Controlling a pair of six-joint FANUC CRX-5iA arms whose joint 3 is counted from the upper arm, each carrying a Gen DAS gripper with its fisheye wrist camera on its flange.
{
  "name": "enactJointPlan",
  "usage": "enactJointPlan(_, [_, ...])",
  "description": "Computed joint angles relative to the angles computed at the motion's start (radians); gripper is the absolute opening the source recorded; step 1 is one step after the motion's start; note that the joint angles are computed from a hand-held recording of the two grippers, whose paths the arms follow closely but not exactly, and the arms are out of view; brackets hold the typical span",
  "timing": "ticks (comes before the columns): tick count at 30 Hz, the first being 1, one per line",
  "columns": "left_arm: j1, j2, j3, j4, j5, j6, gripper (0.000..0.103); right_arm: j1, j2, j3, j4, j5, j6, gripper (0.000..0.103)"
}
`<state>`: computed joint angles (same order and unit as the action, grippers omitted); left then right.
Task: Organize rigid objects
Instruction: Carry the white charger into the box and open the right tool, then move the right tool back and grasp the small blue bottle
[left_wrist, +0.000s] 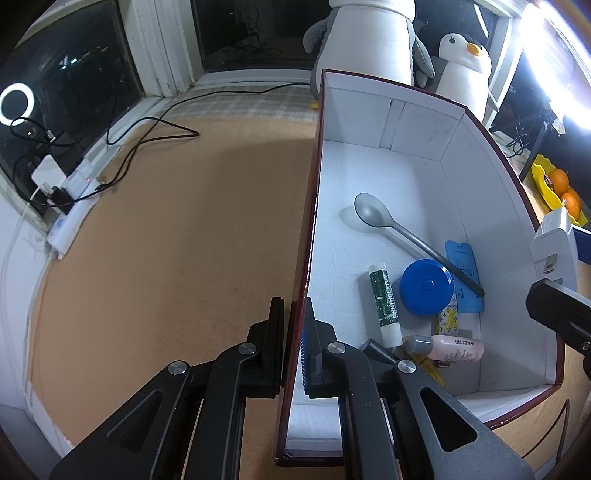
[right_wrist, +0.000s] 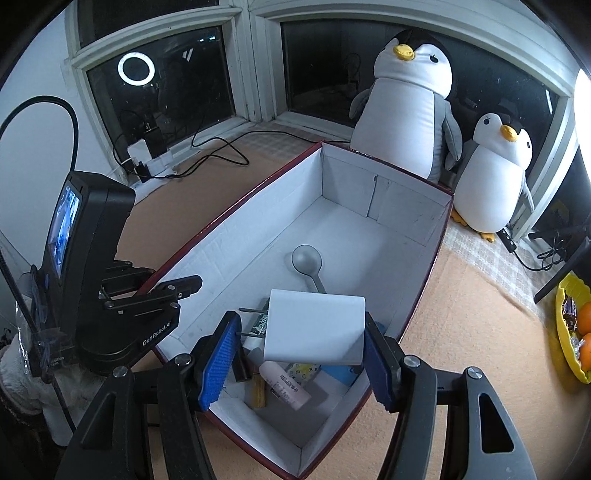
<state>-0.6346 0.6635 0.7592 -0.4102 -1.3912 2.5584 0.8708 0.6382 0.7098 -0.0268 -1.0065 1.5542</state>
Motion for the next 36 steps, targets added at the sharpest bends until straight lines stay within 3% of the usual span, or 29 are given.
enactJointPlan(10, [-0.002,0.001,0.002,-0.001,-0.004,0.004,0.006,-0.003,0.027,0.033,-0.009,-0.012,0.000,0.060])
enactJointPlan(14, [-0.002,0.000,0.002,0.000,-0.007,0.003,0.006,0.002,0.017,0.014,0.005,0.007,0.001,0.073])
enactJointPlan(25, [-0.003,-0.001,0.002,0.000,-0.008,0.002,0.006,-0.002,-0.020,-0.022,0.007,0.035,-0.017,0.073])
enactJointPlan(36, [-0.002,0.000,0.003,0.001,-0.005,-0.018,0.006,-0.025,-0.134,-0.144,0.022,0.095,-0.104,0.073])
